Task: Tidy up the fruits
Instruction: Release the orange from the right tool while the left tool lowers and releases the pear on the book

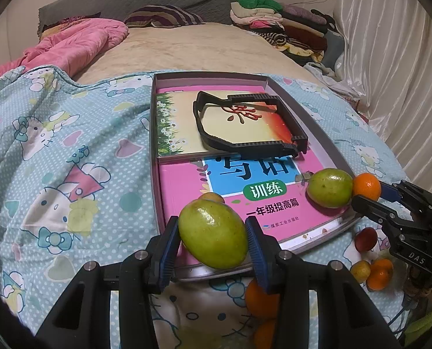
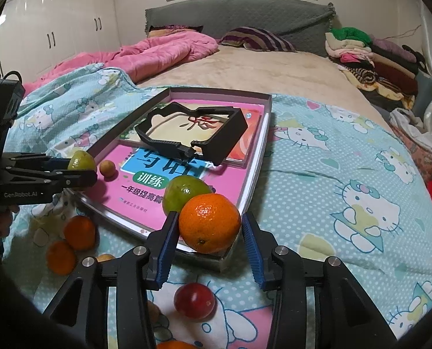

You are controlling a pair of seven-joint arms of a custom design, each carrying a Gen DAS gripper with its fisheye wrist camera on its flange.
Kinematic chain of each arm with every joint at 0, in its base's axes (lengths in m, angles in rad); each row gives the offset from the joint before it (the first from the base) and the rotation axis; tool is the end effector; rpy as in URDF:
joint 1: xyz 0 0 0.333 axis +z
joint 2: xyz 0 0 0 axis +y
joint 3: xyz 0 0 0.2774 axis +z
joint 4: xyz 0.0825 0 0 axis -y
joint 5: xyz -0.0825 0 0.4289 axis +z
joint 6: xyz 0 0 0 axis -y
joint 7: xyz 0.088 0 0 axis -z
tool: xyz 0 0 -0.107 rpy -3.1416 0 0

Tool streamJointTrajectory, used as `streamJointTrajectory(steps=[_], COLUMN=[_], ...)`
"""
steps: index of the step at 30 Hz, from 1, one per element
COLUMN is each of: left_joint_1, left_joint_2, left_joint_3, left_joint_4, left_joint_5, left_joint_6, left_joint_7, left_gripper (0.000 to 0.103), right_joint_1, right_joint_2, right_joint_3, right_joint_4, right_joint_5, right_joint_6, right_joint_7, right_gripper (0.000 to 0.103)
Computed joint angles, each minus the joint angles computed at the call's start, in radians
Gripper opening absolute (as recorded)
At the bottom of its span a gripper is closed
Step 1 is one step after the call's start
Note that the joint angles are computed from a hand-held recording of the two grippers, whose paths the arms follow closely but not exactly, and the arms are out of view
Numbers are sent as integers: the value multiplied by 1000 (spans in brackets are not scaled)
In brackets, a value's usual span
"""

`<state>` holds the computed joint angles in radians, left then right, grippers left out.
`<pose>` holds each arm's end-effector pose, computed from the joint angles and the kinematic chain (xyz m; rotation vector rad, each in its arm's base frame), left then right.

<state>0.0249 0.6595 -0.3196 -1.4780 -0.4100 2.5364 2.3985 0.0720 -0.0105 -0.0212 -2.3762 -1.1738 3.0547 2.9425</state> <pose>0.7437 -0.1778 0.2947 -1.1861 2.6311 -0.9159 0.5361 0.0996 0.3026 -1.6137 1.9333 -0.6805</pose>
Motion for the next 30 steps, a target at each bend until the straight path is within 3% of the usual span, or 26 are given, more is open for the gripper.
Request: streamJointTrajectory(steps=[12,15,25,30], left_joint_1=[0,2,10,5], left_joint_2=[3,2,-3,-3], left_joint_3=[1,0,-8,-3], left_joint_4=[5,3,-3,-1], left_joint_5=[2,-1,-15,-11], left_joint_6=[-4,-4,-4,-6], left_joint_7=[-6,-9,0,-4], left_gripper=[46,46,46,46], right_joint_1=[-18,-27,-14,-13], right_joint_2=[-38,-53,-25,-18], right_joint_3=[14,23,22,15], right_joint_4=[-17,-17,-13,-10], right_joint_5=[-107,-185,-62,-65], right_joint_6=[1,9,-4,6], right_joint_7=[106,170,37,46], right_gripper=[50,40,39,40])
